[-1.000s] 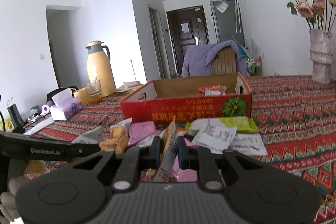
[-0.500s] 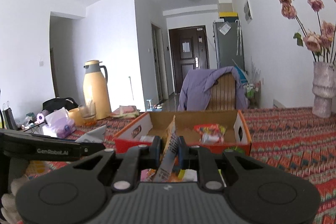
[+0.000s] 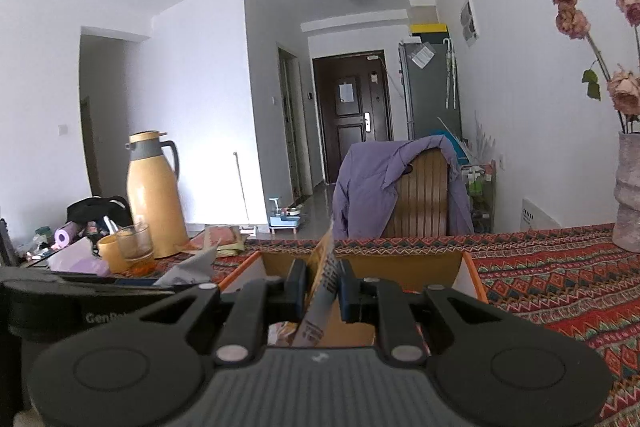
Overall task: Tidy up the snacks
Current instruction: 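Carry both held packets over the cardboard box with both tools, then open both tools to drop the packets into the box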
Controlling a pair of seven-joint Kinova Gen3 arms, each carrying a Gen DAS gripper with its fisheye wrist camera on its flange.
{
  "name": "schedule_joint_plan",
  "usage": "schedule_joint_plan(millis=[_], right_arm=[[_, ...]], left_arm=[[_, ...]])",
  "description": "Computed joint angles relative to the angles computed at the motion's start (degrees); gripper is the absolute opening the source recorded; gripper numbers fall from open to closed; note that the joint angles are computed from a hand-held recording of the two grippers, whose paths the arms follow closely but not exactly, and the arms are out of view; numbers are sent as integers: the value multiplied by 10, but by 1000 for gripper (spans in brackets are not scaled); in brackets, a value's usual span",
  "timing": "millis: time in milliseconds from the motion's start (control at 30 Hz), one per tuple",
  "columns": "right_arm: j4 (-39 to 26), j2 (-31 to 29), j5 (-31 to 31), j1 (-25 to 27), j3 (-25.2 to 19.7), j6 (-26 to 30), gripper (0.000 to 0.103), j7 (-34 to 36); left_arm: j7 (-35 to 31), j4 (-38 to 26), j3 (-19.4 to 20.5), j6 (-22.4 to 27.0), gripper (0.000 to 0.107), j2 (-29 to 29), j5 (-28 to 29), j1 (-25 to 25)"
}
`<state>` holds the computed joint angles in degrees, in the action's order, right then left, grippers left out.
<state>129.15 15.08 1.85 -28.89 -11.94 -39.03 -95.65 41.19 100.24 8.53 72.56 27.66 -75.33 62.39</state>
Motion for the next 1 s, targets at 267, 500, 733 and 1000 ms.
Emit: schedule_joint_plan(millis=[267, 500, 733, 1000], right_arm=[[-127, 82, -9, -10, 9, 86, 15, -5], [-183, 158, -8, -16, 13, 113, 15, -9], [-201, 183, -8, -23, 19, 132, 16, 12], [-196, 181, 10, -5, 2, 130, 38, 5]], left_arm=[[-16, -16, -27, -75, 47, 17, -4, -72], [-40, -26, -51, -140, 47, 42, 47, -110], [-55, -10, -73, -186, 47, 44, 67, -114], [-16, 8, -84, -173, 80, 33, 47, -94]])
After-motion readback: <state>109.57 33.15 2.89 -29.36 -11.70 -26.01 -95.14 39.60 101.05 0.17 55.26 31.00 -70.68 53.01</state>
